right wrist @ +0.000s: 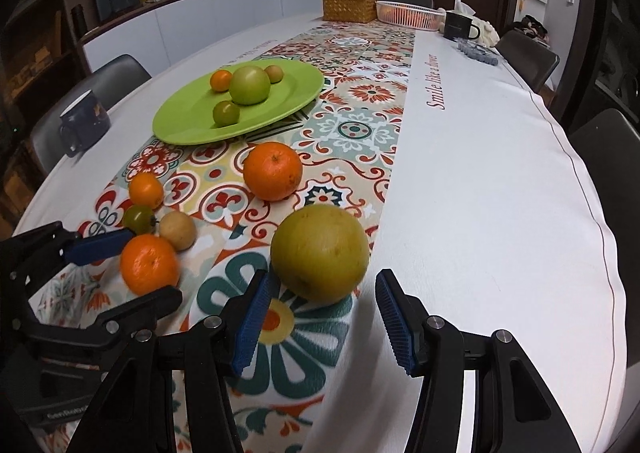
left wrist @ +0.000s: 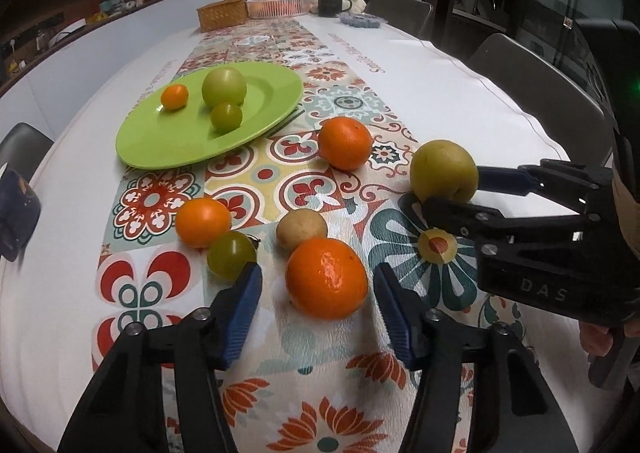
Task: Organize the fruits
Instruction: 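Move both open tools back toward the remaining fruit cluster, then grasp a large orange with the left tool while the right tool grasps the yellow-green pear, then carry the orange and pear onto the green plate and open both tools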
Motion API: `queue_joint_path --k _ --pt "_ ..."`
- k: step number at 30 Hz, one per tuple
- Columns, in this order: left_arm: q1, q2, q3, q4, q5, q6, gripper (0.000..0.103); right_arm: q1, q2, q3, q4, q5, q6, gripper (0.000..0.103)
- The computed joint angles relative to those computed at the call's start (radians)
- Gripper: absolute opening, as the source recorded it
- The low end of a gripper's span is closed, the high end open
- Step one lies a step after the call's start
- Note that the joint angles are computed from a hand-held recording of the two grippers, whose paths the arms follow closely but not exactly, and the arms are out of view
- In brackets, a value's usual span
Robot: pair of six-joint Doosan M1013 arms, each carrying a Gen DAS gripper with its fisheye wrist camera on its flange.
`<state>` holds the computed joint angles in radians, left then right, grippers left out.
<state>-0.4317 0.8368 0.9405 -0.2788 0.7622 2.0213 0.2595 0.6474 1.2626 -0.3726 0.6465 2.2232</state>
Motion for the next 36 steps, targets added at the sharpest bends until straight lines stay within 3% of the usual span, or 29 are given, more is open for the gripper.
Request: queue_joint_path --k 8,36 --pt "0.008 0.024 -0.043 -0.047 0.056 0.000 0.039 0.000 0.023 -0.030 -0.003 0.014 0.015 0.050" --pt "0.029 -0.098 0.089 -0.079 -0.096 0.033 0.039 0.056 -0.069 0.040 -0.130 -0.055 0.207 0.049"
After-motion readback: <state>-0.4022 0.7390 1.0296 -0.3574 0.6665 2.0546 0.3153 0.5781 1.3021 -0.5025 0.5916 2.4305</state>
